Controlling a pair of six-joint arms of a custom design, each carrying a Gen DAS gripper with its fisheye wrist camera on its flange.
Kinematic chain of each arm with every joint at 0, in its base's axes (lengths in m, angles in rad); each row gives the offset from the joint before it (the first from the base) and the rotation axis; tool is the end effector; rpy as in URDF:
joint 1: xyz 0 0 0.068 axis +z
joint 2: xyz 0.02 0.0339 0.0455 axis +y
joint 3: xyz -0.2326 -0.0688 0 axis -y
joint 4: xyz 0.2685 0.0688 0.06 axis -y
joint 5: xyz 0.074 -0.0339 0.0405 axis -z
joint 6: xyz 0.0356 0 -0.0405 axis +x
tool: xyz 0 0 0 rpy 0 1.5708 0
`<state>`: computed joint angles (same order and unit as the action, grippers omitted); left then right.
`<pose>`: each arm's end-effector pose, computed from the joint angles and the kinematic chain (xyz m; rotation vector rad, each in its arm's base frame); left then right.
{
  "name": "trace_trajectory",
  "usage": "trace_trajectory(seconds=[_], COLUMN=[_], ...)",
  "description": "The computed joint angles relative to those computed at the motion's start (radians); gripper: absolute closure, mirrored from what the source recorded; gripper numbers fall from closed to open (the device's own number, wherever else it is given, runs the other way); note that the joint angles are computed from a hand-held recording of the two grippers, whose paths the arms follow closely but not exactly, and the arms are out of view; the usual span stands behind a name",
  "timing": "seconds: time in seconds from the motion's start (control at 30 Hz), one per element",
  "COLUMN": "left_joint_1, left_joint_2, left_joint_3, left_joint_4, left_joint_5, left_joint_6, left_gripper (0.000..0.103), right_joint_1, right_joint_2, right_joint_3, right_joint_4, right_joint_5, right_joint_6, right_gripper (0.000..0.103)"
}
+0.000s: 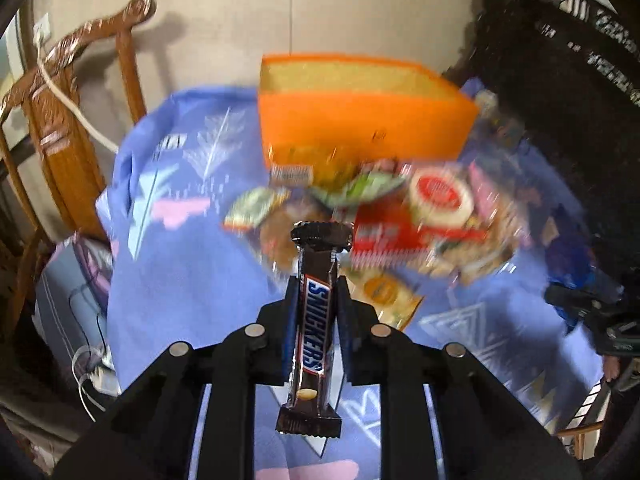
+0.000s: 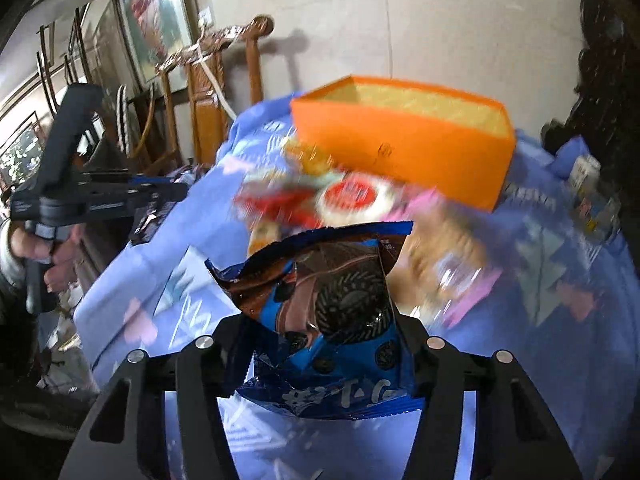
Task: Organize snacks
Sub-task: 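Carry the Snickers bar and blue cookie pack over the orange box and release both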
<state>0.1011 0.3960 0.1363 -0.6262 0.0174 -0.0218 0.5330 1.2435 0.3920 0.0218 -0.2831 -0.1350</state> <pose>0.1489 0.0145 0.1074 -0.1433 2.4524 0.0134 0.2019 0.1307 0.0915 -0.9195 2.2414 0.5237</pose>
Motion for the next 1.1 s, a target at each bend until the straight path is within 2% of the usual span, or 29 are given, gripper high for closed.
trace_trajectory(seconds=[0.17,0.27,0.4,0.53,0.67,0.73,0.77,0.83,0.87,0.9,0.93,1.0,1.1], left_joint_1=[-0.017,-0.024,-0.014,-0.004,0.006,0.008,0.009,0.011,0.010,0.006,0.001,-0.007,-0.013], left_joint_2=[0.299,0.563,0.880,1.173,1.438,1.564,1.619,1.704,1.717,1.698,1.679,1.662,1.599], left_joint_3=[0.201,0.385,0.627,0.867,1.096,1.204,1.254,1.325,1.330,1.285,1.249,1.230,1.161], left_joint_4=[0.149,0.258,0.340,0.387,0.391,0.385,0.371,0.348,0.349,0.403,0.440,0.434,0.438], left_joint_5=[-0.005,-0.005,0.029,0.040,0.047,0.053,0.049,0.044,0.037,0.020,0.010,-0.002,-0.025], left_joint_6=[0.002,-0.004,-0.013,-0.034,-0.062,-0.071,-0.081,-0.123,-0.142,-0.159,-0.156,-0.129,-0.104], left_gripper=[0.086,0.086,0.086,0.086,0.086,0.086,0.083,0.047,0.017,0.010,0.010,0.010,0.010], right_joint_1=[-0.042,-0.065,-0.099,-0.115,-0.127,-0.133,-0.133,-0.136,-0.134,-0.130,-0.129,-0.132,-0.139], right_joint_2=[0.103,0.207,0.450,0.716,1.011,1.115,1.158,1.236,1.251,1.237,1.217,1.156,1.080], right_joint_3=[0.201,0.348,0.626,0.928,1.291,1.423,1.486,1.593,1.614,1.586,1.549,1.445,1.328], right_joint_4=[-0.032,-0.025,-0.009,-0.045,-0.182,-0.237,-0.275,-0.340,-0.352,-0.320,-0.285,-0.207,-0.160], right_joint_5=[-0.013,-0.007,-0.001,0.021,0.041,0.040,0.041,0.048,0.060,0.090,0.100,0.082,0.043], right_joint_6=[0.032,0.073,0.155,0.227,0.264,0.279,0.285,0.294,0.291,0.286,0.283,0.288,0.292], right_gripper=[0.045,0.045,0.045,0.045,0.045,0.044,0.043,0.031,0.024,0.021,0.020,0.018,0.017])
